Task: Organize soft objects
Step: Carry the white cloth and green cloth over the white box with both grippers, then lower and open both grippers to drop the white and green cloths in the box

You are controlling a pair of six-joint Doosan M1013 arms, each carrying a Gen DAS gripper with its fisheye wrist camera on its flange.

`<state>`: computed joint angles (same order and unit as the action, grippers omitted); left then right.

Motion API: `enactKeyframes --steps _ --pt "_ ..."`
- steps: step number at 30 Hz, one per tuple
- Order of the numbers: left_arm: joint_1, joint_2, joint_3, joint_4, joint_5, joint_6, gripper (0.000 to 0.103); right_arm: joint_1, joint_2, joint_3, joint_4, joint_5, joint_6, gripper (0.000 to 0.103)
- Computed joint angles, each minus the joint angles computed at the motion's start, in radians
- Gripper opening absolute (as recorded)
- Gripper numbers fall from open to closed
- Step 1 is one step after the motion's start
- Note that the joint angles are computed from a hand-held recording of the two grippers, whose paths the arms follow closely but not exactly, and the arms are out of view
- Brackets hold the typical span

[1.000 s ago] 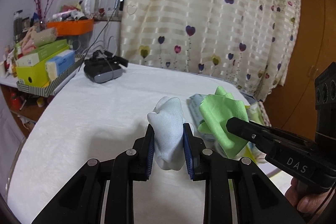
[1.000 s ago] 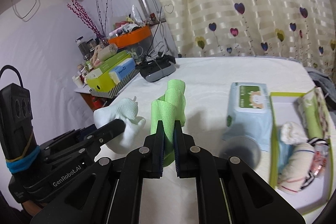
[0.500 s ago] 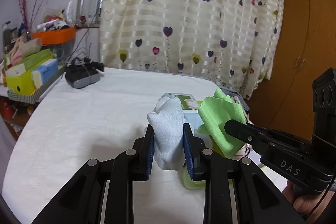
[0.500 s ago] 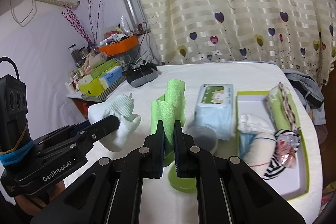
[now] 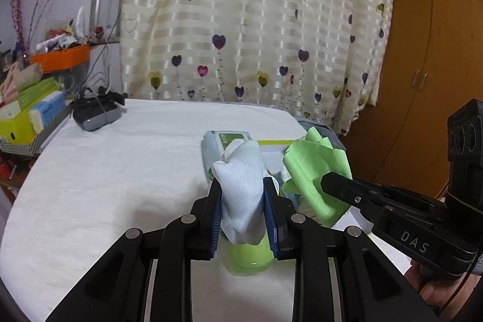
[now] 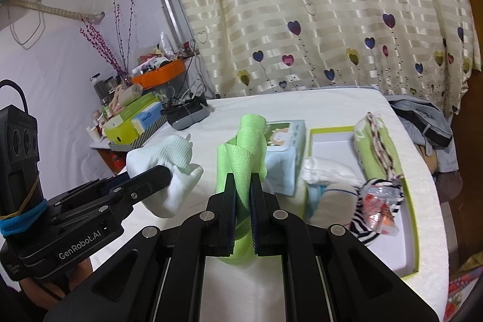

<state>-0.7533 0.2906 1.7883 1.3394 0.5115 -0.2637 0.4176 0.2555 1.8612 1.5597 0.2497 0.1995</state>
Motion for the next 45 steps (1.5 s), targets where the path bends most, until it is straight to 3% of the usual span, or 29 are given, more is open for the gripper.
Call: enactKeyframes --steps 7,17,26,30,38,43,45 --pt "-0.013 0.021 -0.027 -0.024 -0.014 0.034 0.024 -0.027 -0.012 0.023 0.053 0.007 -0.046 0.008" --pt "-0.019 0.064 -0.068 -0.1 -0.091 0.117 0.024 -0.072 -0.026 0.057 0.05 -0.026 -0.018 0.008" --pt "-0.019 0.116 -0.116 -0.296 -0.177 0.324 0.024 -0.118 -0.006 0.063 -0.122 -0.02 0.172 0.008" --pt "-0.016 0.142 -0.14 -0.43 -0.203 0.459 0.024 -0.133 0.015 0.053 -0.275 0.001 0.32 0.008" --pt "-0.007 0.188 -0.184 -0.706 -0.225 0.742 0.024 -0.152 0.053 0.035 -0.472 0.022 0.512 0.008" --pt "-0.001 0.209 -0.207 -0.813 -0.223 0.855 0.024 -0.156 0.076 0.017 -0.525 0.032 0.561 0.008" --pt "0.001 0.22 -0.221 -0.8 -0.214 0.849 0.024 -0.157 0.082 0.01 -0.538 0.034 0.57 0.008"
